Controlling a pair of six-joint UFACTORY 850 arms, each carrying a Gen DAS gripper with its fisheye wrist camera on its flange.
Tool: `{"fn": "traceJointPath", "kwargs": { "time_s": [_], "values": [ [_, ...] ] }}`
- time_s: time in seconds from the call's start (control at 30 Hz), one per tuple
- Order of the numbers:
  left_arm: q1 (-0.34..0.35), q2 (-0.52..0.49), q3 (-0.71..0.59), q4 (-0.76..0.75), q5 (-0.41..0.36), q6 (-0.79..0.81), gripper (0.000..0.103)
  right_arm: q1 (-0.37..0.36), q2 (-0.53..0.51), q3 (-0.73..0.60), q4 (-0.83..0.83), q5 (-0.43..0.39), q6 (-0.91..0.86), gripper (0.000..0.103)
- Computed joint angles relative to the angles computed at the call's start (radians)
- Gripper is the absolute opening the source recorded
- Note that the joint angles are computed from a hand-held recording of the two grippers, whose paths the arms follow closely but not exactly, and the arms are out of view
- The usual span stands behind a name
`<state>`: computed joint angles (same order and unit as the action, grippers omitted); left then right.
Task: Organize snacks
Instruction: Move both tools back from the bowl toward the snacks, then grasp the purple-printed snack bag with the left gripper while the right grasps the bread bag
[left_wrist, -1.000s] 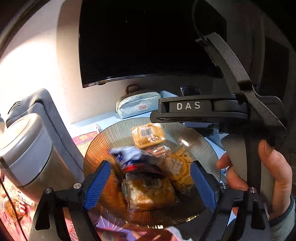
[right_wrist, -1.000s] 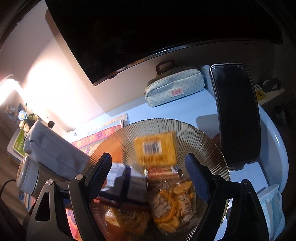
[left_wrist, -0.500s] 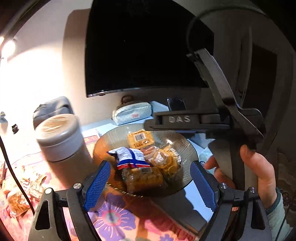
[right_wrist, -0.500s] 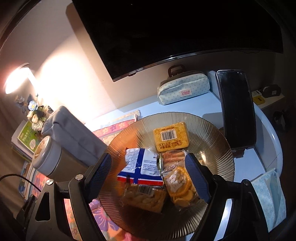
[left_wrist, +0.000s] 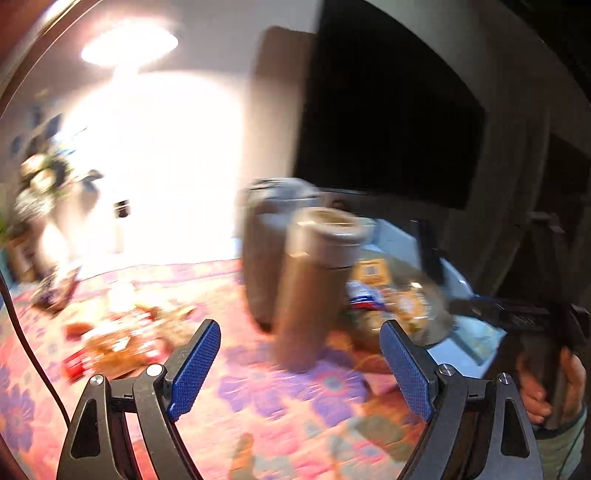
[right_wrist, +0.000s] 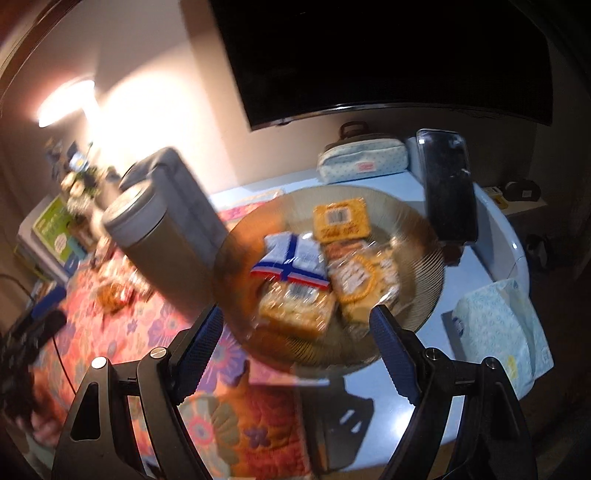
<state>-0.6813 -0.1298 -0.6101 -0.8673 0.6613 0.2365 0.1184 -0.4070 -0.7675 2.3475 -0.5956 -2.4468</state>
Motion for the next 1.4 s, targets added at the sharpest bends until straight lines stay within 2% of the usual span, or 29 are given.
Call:
{"fn": "traceJointPath", "kwargs": {
  "time_s": [0.23,0.43,0.57,0.73,0.97,1.07,1.27,1.4],
  "values": [
    [0.074,0.155,0.196,-0.114,0.068,0.012,0.086,0.14,0.007,0.046,-0.002,-0.029,-0.06,0.082],
    [0.151,0.276,0.324,-0.221,0.106,0.073,0.086,0.306,-0.034,-0.014,0.021,0.044,-0.128,0.082],
    [0.215,0.329,0.381,-0.22,0.107,0.069,0.086,0.381,-0.077,-0.077,-0.043,0.069,-0.062,0.082],
    [0.314,0.343,0.416,-0.147,0.069,0.013,0.086,0.43,-0.128,-0.151,-0.109,0.087,0.045,0.082],
    [0.517,0.281,0.388,0.169,-0.032,-0.143,0.087,0.461,-0.194,-0.248,-0.213,0.084,0.206,0.082],
    [0.619,0.216,0.337,0.353,-0.074,-0.236,0.094,0.468,-0.229,-0.301,-0.274,0.079,0.305,0.082],
    [0.826,0.055,0.186,0.784,-0.15,-0.546,0.094,0.487,-0.316,-0.435,-0.431,0.09,0.535,0.082],
    [0.899,-0.058,0.083,0.851,-0.15,-0.577,0.094,0.492,-0.397,-0.551,-0.628,0.069,0.801,0.082]
  ]
}}
